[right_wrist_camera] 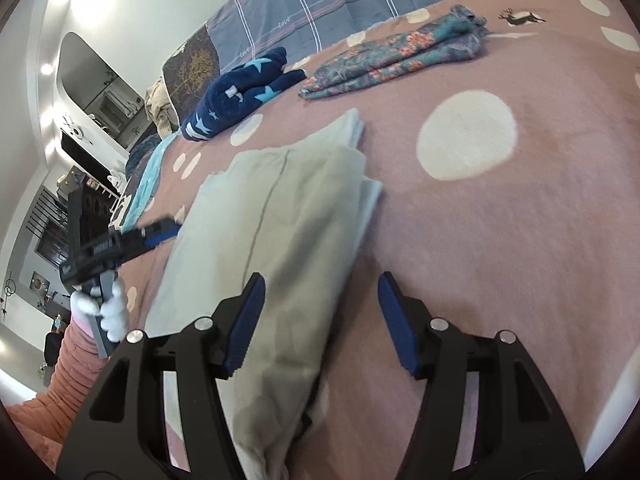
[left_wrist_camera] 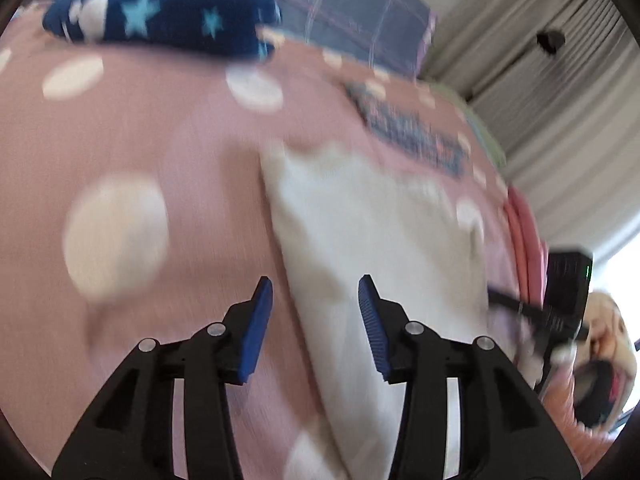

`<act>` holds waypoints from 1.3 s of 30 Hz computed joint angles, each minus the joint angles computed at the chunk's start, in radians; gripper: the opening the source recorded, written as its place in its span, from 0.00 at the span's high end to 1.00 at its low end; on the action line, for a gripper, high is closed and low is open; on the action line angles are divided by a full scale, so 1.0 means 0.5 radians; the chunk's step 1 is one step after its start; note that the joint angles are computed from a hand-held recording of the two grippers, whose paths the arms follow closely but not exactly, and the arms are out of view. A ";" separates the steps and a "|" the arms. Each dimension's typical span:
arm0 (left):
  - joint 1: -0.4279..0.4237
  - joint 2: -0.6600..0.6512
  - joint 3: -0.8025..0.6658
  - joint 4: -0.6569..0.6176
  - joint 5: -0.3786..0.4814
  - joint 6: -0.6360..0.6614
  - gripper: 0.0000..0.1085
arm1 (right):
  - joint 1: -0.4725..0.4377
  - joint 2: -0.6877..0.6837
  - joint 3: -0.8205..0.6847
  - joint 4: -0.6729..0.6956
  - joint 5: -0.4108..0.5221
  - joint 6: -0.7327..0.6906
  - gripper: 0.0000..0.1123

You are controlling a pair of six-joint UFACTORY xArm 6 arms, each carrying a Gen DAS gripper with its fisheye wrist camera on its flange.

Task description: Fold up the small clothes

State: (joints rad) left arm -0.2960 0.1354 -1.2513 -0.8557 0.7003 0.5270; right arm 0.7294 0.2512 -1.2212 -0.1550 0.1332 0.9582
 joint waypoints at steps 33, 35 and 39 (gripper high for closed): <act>-0.336 -0.016 0.181 1.137 -0.674 -0.477 0.76 | 0.033 0.464 -0.776 -0.814 0.557 0.224 0.82; -0.347 -0.049 0.208 1.399 -0.694 -0.709 0.82 | 0.066 0.462 -0.821 -0.950 0.660 0.301 0.86; -0.360 -0.139 0.290 1.631 -0.765 -0.896 0.86 | 0.142 0.403 -0.839 -1.258 0.771 0.519 0.88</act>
